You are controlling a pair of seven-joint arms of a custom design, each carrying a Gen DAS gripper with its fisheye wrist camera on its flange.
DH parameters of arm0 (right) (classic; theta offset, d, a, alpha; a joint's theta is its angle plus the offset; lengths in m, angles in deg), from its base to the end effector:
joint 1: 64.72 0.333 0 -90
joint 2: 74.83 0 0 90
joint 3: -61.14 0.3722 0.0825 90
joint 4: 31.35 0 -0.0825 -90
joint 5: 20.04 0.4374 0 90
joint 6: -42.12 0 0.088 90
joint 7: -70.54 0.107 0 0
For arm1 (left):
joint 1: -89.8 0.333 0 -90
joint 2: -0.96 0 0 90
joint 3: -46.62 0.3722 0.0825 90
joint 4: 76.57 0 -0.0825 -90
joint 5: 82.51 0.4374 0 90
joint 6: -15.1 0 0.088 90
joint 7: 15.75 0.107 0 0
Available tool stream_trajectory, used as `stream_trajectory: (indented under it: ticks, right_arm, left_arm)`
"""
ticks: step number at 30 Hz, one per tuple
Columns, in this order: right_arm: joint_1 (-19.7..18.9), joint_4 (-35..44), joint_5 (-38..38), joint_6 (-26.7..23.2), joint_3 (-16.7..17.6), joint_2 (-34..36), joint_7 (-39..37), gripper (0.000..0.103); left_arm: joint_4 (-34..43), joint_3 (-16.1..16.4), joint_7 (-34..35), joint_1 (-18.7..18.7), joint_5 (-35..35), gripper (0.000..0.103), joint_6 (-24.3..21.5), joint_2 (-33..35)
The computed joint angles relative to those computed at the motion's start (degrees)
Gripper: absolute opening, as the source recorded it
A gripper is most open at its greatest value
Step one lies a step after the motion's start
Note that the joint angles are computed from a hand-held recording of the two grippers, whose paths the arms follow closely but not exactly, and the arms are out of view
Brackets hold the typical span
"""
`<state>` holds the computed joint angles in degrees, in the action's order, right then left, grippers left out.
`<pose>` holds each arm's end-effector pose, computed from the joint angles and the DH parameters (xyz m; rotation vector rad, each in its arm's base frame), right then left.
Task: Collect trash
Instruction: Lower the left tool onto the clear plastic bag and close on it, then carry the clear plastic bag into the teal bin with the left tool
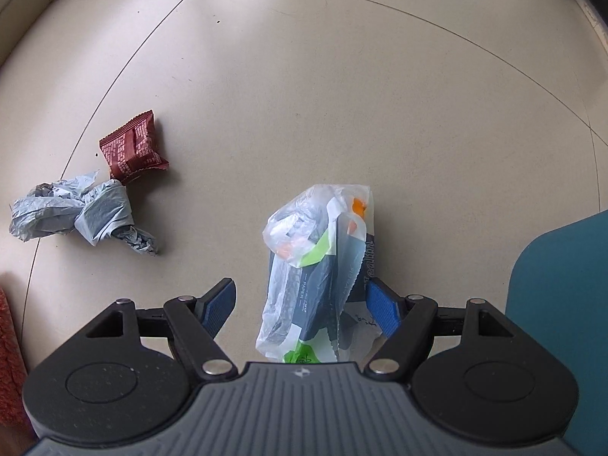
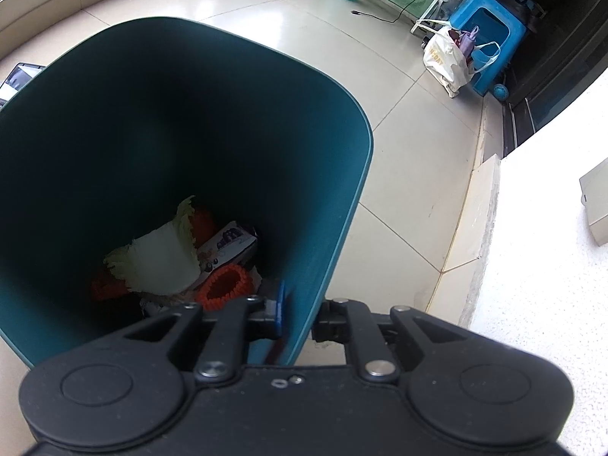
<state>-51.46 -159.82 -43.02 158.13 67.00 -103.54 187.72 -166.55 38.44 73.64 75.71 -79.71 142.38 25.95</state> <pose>0.4337 0.1361 0.6324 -2.0693 2.1095 -0.7599 0.7210 -0.2754 0.4426 -1.6894 2.5035 -0.2911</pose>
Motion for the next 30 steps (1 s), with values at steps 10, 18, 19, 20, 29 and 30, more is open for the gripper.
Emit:
stream_trajectory:
  ticks: [10,18,19,20,29,30]
  right_arm:
    - [-0.08,0.59,-0.07,-0.65,0.10,0.61,0.24,0.013]
    - [-0.16,0.22,0.04,-0.06,-0.04,0.42,0.74,0.012]
    - [-0.19,0.14,0.12,0.05,-0.11,0.33,0.83,0.012]
    - [-0.20,0.05,0.09,0.13,-0.12,0.26,0.82,0.012]
    - [-0.50,-0.33,0.51,0.66,-0.18,-0.26,2.24,0.011]
    - [-0.53,-0.39,0.57,0.77,-0.22,-0.33,2.37,0.011]
  left_arm:
    - [-0.71,0.25,-0.28,-0.12,0.70,0.051,1.62,-0.03]
    - [-2.37,0.32,-0.66,-0.10,1.43,0.013,1.99,-2.13]
    - [-2.78,0.36,-0.79,-0.10,1.65,0.011,2.38,-2.63]
    - [-2.96,0.47,-1.07,-0.18,2.05,0.010,2.42,-3.03]
    - [-2.54,-0.74,0.09,1.66,-1.02,0.009,-1.89,-8.07]
    - [-2.38,-0.96,0.61,1.93,-1.71,0.009,-2.34,-8.90]
